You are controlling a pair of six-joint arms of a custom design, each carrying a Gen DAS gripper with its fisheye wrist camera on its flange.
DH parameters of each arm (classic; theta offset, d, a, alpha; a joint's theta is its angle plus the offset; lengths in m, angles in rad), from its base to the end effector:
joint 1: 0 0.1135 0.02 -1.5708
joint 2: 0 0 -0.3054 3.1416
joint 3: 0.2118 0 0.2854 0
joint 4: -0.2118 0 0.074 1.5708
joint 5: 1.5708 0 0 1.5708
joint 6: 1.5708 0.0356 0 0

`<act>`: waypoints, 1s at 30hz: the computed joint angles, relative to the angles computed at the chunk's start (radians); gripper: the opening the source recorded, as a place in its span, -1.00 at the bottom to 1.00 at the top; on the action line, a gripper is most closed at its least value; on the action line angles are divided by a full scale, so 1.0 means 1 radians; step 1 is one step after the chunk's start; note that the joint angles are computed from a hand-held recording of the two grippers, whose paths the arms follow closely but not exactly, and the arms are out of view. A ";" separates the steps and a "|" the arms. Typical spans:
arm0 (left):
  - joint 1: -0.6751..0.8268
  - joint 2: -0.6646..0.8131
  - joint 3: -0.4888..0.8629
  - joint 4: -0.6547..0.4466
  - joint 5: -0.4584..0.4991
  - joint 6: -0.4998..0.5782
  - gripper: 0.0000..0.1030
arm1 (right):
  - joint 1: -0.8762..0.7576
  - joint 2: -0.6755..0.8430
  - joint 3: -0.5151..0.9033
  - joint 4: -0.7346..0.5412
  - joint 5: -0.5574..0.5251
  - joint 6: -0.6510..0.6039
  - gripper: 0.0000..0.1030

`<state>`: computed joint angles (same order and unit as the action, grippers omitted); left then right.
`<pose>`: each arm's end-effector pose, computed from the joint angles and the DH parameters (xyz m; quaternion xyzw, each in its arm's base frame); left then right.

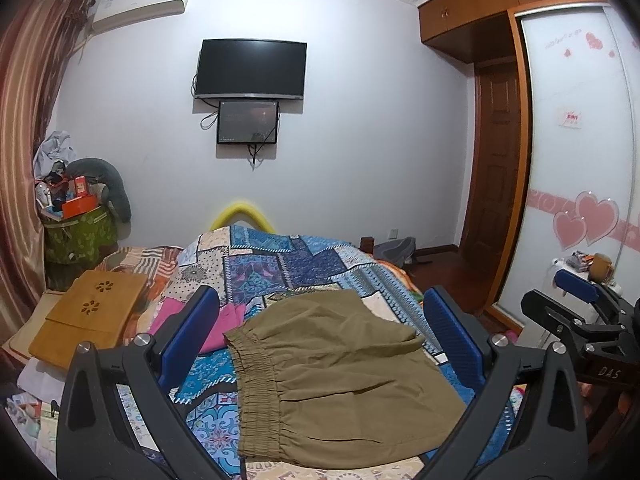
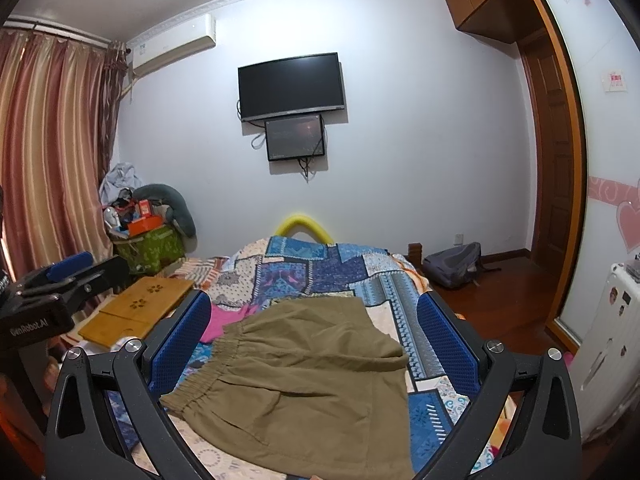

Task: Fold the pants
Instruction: 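Grasp the olive pants waistband with the left tool while the right tool grasps a leg hem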

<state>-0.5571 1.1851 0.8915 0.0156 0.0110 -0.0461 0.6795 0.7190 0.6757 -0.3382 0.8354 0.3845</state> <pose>0.2501 -0.1563 0.3431 0.2050 0.7715 -0.1831 0.5738 0.1429 0.0815 0.3261 0.1135 0.7823 -0.0298 0.6117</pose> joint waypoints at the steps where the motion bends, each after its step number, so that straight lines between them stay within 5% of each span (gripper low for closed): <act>1: 0.003 0.020 0.008 0.001 -0.007 0.005 1.00 | -0.015 0.008 -0.008 0.005 -0.006 -0.007 0.99; 14: 0.142 0.530 0.346 -0.187 0.063 0.047 1.00 | -0.529 0.248 -0.098 0.111 -0.445 -0.157 0.99; 21: 0.191 0.813 0.580 -0.326 0.006 0.072 1.00 | -0.704 0.471 -0.082 0.169 -0.626 -0.242 0.98; 30: 0.206 1.067 0.875 -0.598 0.096 0.105 1.00 | -0.835 0.787 0.016 0.261 -0.770 -0.302 0.95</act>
